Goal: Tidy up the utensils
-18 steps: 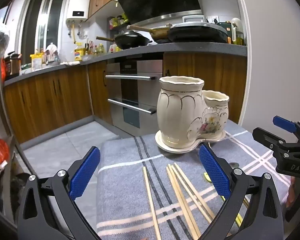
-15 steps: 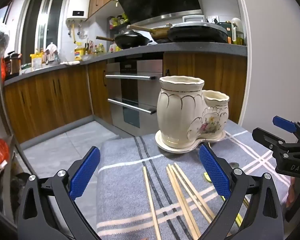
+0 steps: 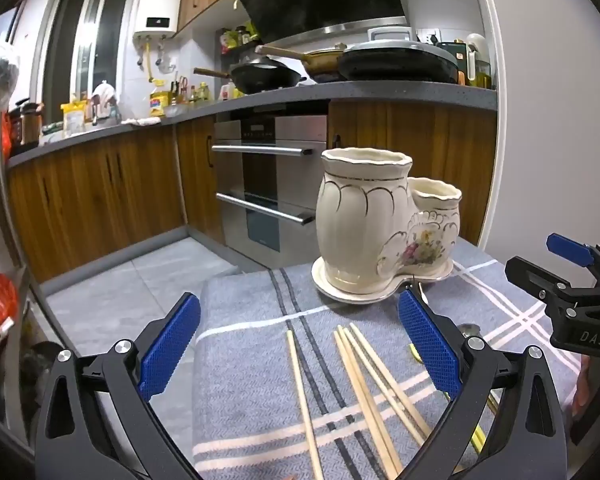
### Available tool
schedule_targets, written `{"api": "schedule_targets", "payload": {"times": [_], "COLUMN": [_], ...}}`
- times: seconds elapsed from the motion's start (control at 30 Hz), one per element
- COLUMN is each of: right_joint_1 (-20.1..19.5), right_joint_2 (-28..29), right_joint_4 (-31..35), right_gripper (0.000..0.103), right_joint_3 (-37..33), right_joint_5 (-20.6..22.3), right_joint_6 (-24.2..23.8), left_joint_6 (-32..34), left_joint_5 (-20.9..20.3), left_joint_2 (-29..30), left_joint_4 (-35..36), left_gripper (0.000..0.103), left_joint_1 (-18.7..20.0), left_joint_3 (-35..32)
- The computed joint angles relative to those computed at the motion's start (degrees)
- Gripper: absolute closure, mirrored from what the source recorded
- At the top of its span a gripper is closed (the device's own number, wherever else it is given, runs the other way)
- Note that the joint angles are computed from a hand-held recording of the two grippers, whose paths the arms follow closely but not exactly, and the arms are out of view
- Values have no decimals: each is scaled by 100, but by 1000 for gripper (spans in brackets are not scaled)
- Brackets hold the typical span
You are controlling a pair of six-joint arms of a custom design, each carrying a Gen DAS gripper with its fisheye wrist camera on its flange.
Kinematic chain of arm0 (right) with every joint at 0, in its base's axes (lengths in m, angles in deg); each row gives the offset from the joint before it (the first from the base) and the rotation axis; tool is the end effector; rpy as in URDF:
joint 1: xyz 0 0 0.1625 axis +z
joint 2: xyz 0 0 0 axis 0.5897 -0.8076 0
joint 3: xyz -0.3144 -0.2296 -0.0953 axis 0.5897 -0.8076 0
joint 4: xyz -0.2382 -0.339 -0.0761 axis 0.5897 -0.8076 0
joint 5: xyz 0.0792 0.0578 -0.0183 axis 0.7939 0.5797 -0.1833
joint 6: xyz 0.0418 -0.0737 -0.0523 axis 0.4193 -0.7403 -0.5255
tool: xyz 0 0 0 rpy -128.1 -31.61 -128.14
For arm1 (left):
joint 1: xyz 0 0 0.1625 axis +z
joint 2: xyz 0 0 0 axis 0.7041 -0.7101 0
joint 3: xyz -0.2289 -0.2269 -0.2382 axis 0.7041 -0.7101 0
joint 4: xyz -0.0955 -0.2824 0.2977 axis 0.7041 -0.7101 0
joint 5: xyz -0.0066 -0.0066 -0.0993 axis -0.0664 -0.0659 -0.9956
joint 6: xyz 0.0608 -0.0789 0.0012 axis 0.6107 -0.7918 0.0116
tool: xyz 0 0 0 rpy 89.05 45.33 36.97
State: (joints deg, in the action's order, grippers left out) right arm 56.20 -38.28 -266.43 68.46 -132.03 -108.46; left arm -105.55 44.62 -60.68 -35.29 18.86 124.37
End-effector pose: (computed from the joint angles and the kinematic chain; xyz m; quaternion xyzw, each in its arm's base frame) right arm 0.1488 -0.7896 0.1190 0.2846 -0.7829 0.4875 0.2614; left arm -0.1736 -0.7886 0.0974 0.2431 0.7711 -0.5007 0.3091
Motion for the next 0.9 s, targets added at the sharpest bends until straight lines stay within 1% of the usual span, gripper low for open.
{"api": "schedule_targets", "payload": {"times": [0.9], "right_joint_1": [1], "right_joint_2": [6], "right_joint_4": [-10], "right_gripper": [5], "right_joint_3": [-8], "right_joint_5": [3], "right_joint_6": [9], "left_joint_6": [-19], "left_joint_5": [-3], "left_joint_2": [85], "left_joint_4": [84], "left_gripper": [5], "left_joint_1": [19], "left_joint_3": [-140]}}
